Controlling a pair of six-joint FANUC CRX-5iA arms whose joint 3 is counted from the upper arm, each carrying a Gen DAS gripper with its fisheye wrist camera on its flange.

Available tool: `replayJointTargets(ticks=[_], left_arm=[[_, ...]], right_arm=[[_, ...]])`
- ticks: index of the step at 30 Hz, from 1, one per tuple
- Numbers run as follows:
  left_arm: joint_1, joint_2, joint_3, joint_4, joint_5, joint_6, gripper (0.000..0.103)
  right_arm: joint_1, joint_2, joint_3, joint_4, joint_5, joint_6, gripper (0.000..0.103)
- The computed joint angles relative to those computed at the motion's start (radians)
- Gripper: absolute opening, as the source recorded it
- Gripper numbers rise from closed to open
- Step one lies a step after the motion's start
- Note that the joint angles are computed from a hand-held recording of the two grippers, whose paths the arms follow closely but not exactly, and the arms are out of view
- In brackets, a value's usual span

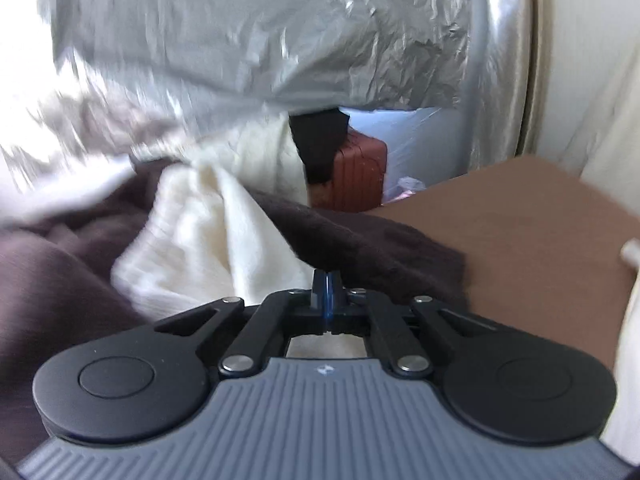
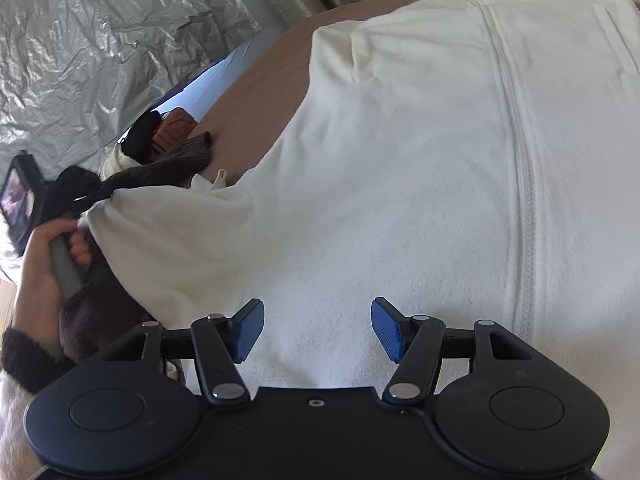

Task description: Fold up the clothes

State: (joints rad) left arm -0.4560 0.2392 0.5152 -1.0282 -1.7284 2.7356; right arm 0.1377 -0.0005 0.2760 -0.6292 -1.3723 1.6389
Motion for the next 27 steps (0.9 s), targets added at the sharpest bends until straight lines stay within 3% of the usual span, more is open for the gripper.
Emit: replayJointTargets(ticks=[2,3,4,5,7,9,10,12,14,15,18,24,27], left_arm=[[-0.067,0.087,0.108,-0.141,-0.175,-0.085,0.015],[-0.072,0.103,0.130,-0.161,-0.199,-0.096,0.052],[-0.060,0.099,0.130,-0.139,-0.179,-0.089,0.099],[-0.047,0.094,0.130,-0.117,-0.160,-0.083,0.103],[-0.003,0.072,0.113,-0.034,-0.093,-0.058,0.103],[0.111,-0.003,0.011,0.177,0.075,0.026,0.103],[0.153,-0.023,-0.029,0.243,0.123,0.059,0.103],[0.165,-0.018,-0.053,0.243,0.127,0.056,0.101],[0.139,-0.018,-0.069,0.192,0.131,0.051,0.048],[0.128,-0.032,-0.086,0.177,0.149,0.057,0.012],[0.102,-0.120,-0.172,0.147,0.266,0.145,0.011],[-0.102,-0.146,-0.188,-0.131,0.276,0.165,0.011],[-0.181,-0.149,-0.168,-0.193,0.313,0.128,0.011]], right_arm=[[0.001,0.000,-0.002,-0.006,0.000,-0.005,0.066],[0.005,-0.001,-0.002,-0.009,-0.002,-0.007,0.066],[0.009,-0.002,-0.001,-0.012,-0.004,-0.007,0.066],[0.014,-0.004,-0.001,-0.014,-0.007,-0.005,0.066],[0.020,-0.011,-0.001,-0.018,-0.012,0.007,0.066],[0.026,-0.014,0.004,-0.015,-0.019,0.018,0.066],[0.029,-0.016,0.006,-0.008,-0.019,0.021,0.066],[0.030,-0.016,0.012,0.001,-0.021,0.026,0.066],[0.023,-0.013,0.019,0.003,-0.023,0.028,0.066],[0.020,-0.011,0.021,0.003,-0.021,0.027,0.066],[0.015,-0.009,0.014,0.004,-0.009,0.012,0.066],[0.023,-0.014,0.001,0.001,-0.018,-0.026,0.066],[0.034,-0.032,-0.005,0.018,-0.009,-0.019,0.066]])
